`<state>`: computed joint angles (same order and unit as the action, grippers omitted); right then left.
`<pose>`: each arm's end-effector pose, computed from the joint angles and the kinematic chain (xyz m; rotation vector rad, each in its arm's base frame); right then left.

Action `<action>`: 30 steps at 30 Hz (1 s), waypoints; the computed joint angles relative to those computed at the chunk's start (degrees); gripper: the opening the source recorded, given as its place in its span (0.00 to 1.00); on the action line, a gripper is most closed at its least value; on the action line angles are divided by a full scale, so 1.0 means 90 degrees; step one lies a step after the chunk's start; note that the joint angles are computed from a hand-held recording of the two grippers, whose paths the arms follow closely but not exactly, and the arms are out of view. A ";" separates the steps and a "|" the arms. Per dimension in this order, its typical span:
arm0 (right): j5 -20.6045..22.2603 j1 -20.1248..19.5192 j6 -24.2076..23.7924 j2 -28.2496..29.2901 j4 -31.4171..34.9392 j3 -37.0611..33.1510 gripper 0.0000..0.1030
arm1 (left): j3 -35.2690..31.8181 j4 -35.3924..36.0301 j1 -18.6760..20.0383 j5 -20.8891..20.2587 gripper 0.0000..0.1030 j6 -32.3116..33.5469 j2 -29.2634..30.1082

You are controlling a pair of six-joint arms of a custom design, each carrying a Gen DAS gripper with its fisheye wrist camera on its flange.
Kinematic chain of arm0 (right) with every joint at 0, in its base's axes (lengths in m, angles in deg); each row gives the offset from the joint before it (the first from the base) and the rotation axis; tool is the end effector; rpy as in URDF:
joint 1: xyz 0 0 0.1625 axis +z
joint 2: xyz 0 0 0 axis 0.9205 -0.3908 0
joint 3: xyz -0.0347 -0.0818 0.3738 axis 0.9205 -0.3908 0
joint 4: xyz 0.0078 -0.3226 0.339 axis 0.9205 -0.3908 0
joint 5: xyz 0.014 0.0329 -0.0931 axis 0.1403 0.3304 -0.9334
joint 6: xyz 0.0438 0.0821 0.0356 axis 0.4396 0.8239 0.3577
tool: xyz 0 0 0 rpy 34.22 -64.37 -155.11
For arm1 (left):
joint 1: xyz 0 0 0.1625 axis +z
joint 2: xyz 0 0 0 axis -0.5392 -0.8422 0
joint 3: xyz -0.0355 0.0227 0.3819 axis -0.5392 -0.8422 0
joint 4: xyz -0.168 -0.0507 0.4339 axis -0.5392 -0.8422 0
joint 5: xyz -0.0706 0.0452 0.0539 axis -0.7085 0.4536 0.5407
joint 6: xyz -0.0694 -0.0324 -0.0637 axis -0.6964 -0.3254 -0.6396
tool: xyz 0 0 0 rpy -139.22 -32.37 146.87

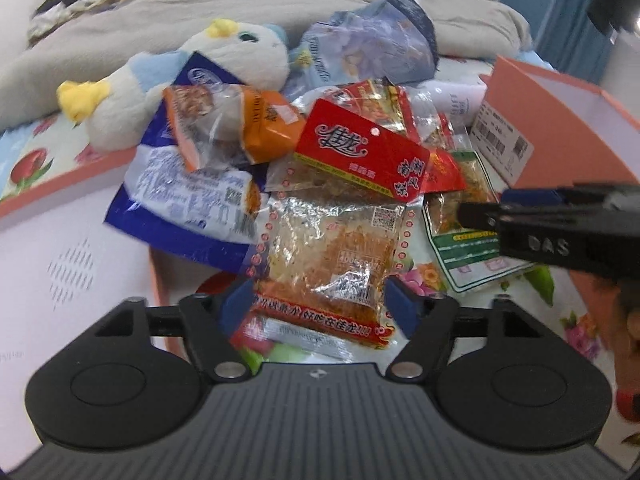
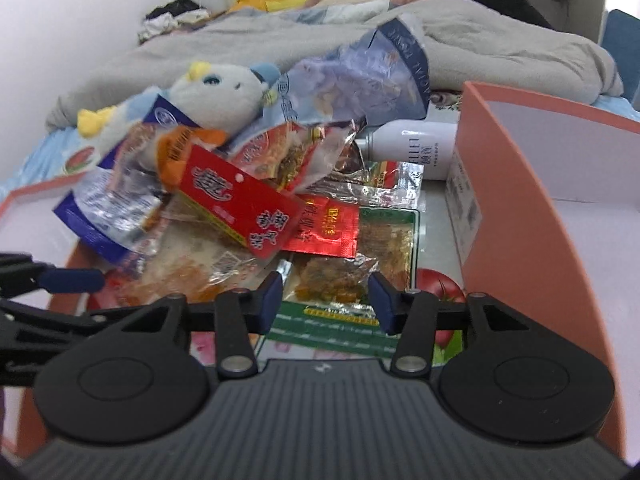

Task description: Organize snacks

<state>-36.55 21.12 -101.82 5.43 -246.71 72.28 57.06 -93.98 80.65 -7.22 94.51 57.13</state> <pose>0.0596 -0.6446 0.3509 0.1712 -2.1950 0.9983 -0.4007 -0.7264 -0.0072 0.9634 2.4279 -0.5187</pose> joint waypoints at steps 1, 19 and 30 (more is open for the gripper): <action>-0.0044 -0.0025 -0.0002 0.0080 0.0014 -0.0085 0.59 | -0.0015 -0.0062 -0.0002 0.0072 0.86 0.0129 0.0045; -0.0129 -0.0194 -0.0569 0.0604 0.0147 -0.0558 0.72 | -0.0203 0.0057 0.0204 -0.0394 0.87 0.0545 0.0246; -0.0135 -0.0094 -0.0769 0.0288 0.0437 -0.0257 0.46 | 0.0144 0.0010 0.0055 -0.0456 0.60 0.0226 0.0031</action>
